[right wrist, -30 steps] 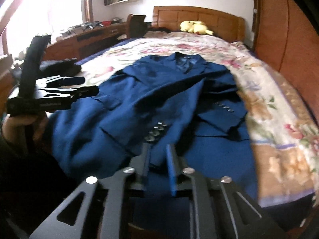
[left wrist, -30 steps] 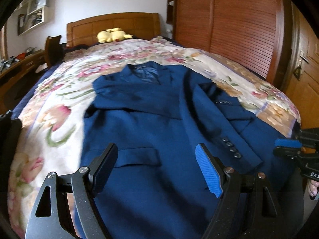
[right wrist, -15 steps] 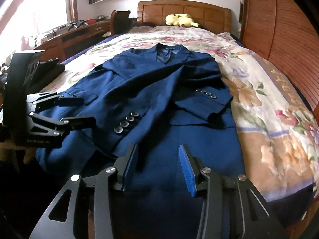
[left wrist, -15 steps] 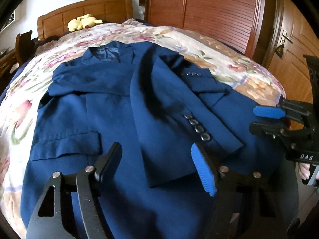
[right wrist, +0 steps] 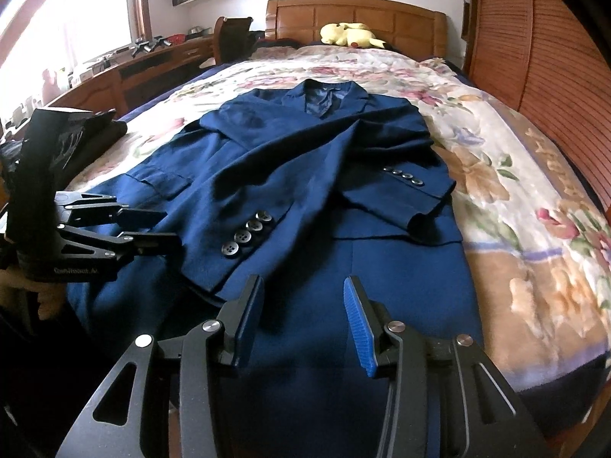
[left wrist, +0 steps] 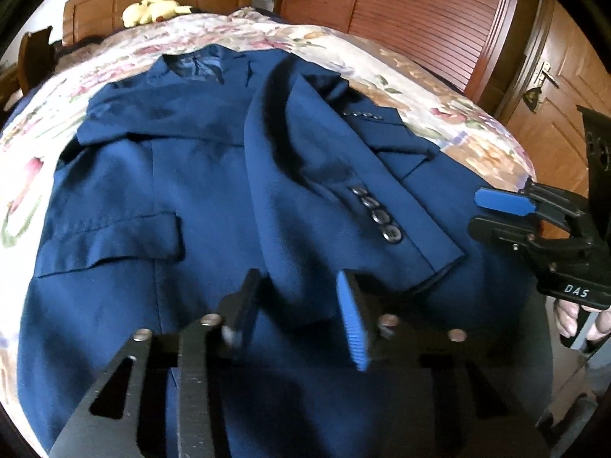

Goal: Fold large clothes

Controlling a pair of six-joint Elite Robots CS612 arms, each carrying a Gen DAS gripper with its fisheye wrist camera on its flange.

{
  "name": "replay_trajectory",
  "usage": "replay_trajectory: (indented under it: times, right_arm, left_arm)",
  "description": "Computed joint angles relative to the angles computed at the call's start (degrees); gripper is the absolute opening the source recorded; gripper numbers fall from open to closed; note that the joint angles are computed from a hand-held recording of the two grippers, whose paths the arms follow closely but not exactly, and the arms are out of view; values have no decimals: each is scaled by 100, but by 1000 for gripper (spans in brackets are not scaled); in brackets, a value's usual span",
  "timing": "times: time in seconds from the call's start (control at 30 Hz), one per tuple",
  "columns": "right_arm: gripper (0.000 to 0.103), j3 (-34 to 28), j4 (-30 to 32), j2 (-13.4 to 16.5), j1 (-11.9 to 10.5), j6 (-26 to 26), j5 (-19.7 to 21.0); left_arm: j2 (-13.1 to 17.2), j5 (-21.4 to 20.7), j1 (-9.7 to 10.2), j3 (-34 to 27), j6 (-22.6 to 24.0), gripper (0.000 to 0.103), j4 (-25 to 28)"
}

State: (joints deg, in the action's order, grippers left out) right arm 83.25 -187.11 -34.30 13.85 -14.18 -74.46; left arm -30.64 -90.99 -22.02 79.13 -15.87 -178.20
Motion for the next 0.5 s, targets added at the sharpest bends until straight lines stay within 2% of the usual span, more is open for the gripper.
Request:
replay_trajectory:
  times: [0.03,0.07,0.13,0.2,0.33,0.5]
  right_arm:
    - [45,-10,23,2,4,-8,-2]
    - [45,-31,53,5,11,-12,-6]
    - [45,-54,85,8,22,-42,-3]
    - [45,-80,111,11,35,-81,7]
    - [45,-171,192,29,86,-222,-28]
    - [45,-325,236,78,153,-344,35]
  left_arm:
    - [1,-73,8,0,-6,26,-10]
    - [1,-65,5,3,8,23,-22]
    - [-29,43,-10,43,41,11,-108]
    - [-64,111,-7,105,41,7,-318]
    - [-155,373,54,255,-114,6,-798]
    - [-223,780,168,353,-348,6,-1108]
